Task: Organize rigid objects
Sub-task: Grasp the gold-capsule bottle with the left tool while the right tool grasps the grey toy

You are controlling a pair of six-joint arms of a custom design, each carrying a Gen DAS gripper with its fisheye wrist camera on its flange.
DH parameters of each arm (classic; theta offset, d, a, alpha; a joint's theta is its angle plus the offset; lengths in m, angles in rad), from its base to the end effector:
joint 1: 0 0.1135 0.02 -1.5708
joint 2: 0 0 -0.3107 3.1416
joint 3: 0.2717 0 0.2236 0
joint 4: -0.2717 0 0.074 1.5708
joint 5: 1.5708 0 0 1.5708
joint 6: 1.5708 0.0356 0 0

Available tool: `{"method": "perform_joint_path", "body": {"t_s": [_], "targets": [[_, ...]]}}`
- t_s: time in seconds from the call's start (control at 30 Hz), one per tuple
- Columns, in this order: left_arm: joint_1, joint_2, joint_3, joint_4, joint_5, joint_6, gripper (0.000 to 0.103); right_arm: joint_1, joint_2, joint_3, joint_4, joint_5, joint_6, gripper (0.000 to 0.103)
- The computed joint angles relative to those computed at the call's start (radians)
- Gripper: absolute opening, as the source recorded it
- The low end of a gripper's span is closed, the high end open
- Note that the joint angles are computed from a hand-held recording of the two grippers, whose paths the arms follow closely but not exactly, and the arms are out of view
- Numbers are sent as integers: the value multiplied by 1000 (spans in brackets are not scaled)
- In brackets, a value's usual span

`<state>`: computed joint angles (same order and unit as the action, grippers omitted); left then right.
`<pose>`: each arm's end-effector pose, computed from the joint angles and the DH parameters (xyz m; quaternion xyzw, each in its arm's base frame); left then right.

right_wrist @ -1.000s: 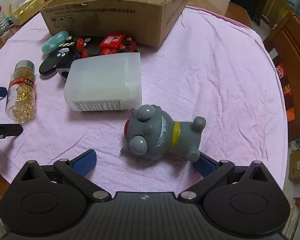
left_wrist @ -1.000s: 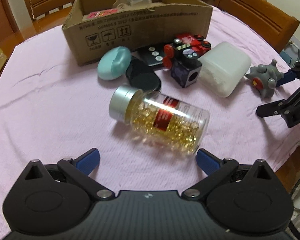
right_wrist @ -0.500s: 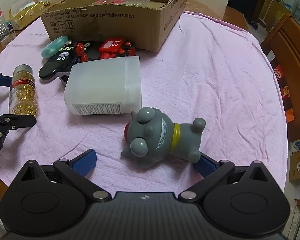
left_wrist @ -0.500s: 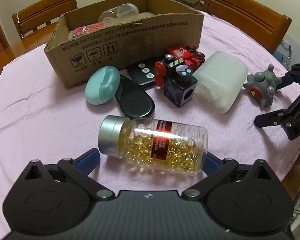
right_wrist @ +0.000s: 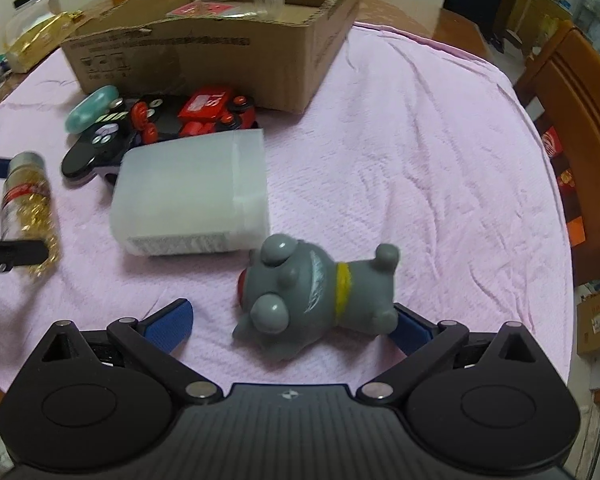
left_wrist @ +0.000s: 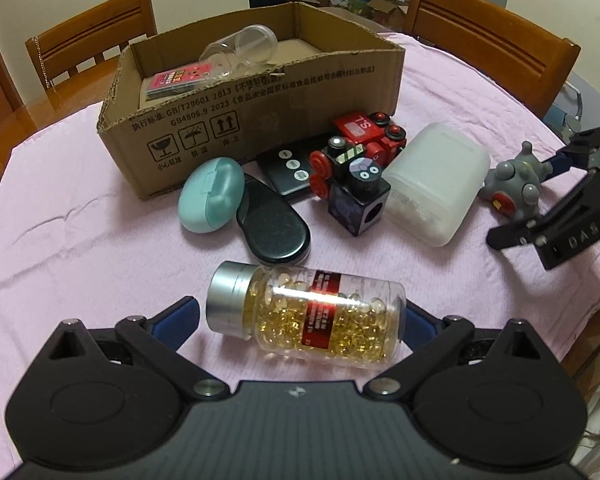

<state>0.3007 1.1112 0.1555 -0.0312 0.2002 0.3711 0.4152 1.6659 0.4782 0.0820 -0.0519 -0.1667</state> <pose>0.1124 0.0274 0.1598 0.0623 0.9513 0.0040 0.3019 0.2141 0.0964 0.1475 -0.2848 0.9302 0.0536 0.2255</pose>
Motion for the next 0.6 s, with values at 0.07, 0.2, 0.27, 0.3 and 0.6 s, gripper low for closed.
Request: {"method": "perform_joint_path", "body": {"t_s": [0.07, 0.2, 0.27, 0.3, 0.6], "targets": [[-5, -7, 3, -8, -6, -4, 99, 2, 3, 14, -9, 13, 6, 103], [-13, -21, 16, -36, -14, -6, 99, 1, -3, 37, -34, 23, 12, 97], [-15, -13, 22, -44, -16, -4, 99, -3, -6, 49, -54, 26, 14, 90], [-12, -10, 26, -48, -12, -4, 98, -4, -5, 54, -63, 24, 15, 88], [10, 11, 69, -100, 13, -1, 93, 9, -28, 73, -115, 38, 29, 77]]}}
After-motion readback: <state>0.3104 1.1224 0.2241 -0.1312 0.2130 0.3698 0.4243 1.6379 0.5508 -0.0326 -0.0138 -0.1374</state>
